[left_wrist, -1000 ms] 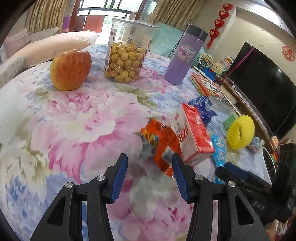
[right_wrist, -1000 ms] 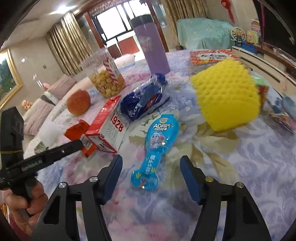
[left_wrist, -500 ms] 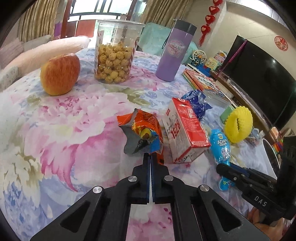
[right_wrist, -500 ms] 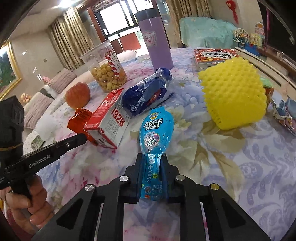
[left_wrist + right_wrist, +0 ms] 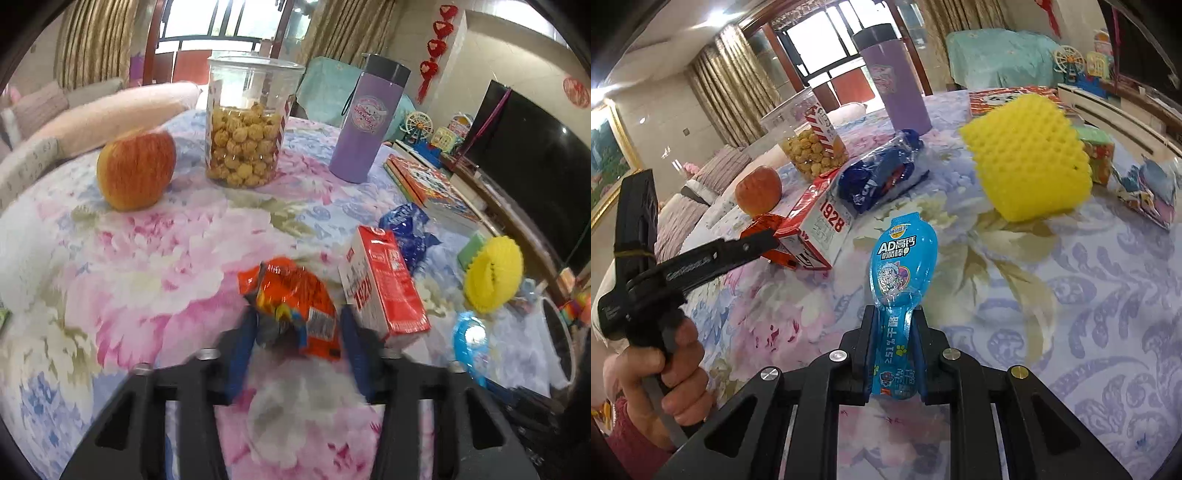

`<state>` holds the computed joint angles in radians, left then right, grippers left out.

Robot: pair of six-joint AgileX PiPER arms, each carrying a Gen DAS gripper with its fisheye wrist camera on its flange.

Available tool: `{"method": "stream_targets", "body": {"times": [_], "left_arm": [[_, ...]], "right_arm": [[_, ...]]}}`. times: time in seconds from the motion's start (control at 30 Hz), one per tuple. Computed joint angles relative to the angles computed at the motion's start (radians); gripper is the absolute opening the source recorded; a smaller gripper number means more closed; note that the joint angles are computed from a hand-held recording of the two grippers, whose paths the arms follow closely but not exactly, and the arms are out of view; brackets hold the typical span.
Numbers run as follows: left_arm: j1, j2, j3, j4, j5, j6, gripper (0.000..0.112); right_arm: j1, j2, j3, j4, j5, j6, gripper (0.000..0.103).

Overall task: Collect trash
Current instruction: 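Grasp the orange chip bag with the left tool while the right tool grasps the blue candy toy, then carry both items over the bin and open both tools to drop them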

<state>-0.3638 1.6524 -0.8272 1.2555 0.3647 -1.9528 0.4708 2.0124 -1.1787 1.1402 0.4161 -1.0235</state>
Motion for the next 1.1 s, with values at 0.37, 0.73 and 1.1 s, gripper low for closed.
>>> {"method": "stream_targets", "body": {"times": [0.37,0.73,1.1], "left_arm": [[-0.083,-0.098,0.105,0.046,0.033,-0.094,0.005],[-0.338,-0.2,0.162,-0.073,0.099,-0.113,0.005],[-0.437,-0.089,-0.024,-0.171,0.1,0.042,0.005]], "right_arm": [[-0.046,-0.063,0.077,0.103,0.015,-0.117,0.017],[-0.158,-0.154,0.204,0.2,0.066,-0.258,0.017],[-0.316,-0.248,0.309,0.229,0.116,-0.35,0.017]]}}
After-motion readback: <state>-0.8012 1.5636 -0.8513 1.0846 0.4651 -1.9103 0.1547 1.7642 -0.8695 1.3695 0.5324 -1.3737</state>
